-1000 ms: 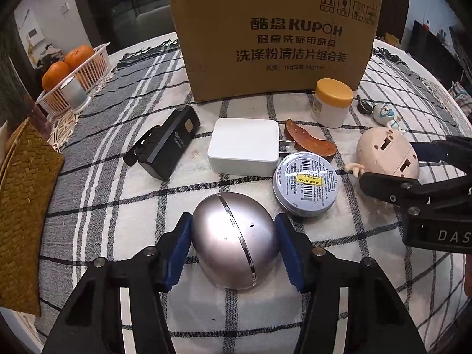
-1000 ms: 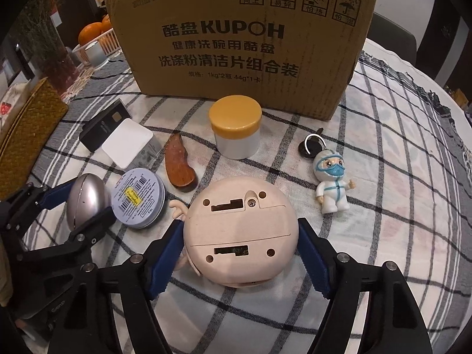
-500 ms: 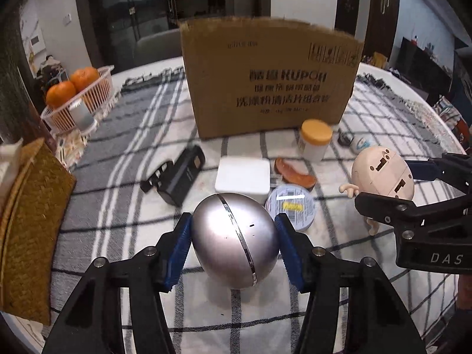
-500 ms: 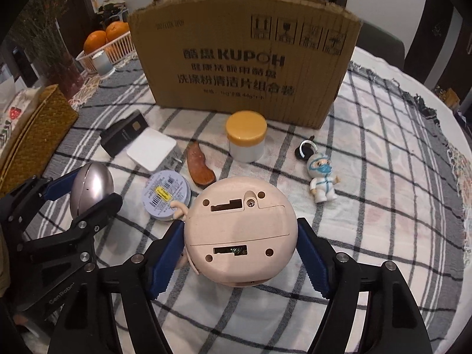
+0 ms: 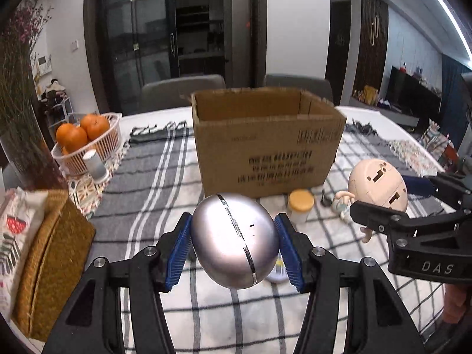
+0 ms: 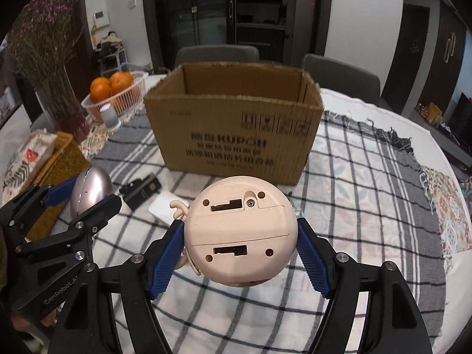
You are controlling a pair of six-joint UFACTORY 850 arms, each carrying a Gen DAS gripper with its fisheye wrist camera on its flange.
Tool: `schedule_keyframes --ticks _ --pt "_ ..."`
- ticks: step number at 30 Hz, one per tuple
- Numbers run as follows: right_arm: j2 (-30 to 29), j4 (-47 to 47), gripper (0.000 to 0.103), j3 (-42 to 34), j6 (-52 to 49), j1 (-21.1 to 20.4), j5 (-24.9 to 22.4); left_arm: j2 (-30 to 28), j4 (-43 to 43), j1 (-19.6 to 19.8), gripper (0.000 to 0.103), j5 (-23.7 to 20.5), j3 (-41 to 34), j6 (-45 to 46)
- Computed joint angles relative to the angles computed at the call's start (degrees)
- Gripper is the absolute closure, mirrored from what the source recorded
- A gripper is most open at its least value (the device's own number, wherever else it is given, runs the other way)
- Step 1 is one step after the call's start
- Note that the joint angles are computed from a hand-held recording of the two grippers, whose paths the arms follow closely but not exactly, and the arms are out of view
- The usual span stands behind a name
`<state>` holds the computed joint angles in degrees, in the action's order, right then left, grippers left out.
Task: Organize rigid objects
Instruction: 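Lift and carry the silver egg and beige toy over the cardboard box with both tools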
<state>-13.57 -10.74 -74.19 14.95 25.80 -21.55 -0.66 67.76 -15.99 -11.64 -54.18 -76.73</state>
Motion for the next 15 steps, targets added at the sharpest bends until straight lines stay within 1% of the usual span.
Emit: schedule_keyframes --ticks 6,7,8,9,15 --pt "0.2 -1.8 0.028 -1.5 3.4 0.0 1.4 -0.5 2.6 0.8 0.047 0.9 -2.8 -0.9" --pt "0.1 -2.7 0.028 -1.8 4.3 0.1 1.6 -0.7 1.6 1.1 0.047 1.3 -3.4 0.5" --pt "0.2 -4.0 0.028 -2.0 5.5 0.1 1.8 -1.0 -0.6 1.3 0.047 1.7 -3.9 2.8" --pt "0.0 -5.5 0.028 -2.6 6.9 0.1 1.9 -1.3 -5.0 1.6 0.047 2.3 -4.7 7.3" --pt "-1.3 -7.3 0.028 -5.9 9.0 -0.3 1.7 -3.4 -19.9 2.5 0.047 3.2 -9.1 25.1"
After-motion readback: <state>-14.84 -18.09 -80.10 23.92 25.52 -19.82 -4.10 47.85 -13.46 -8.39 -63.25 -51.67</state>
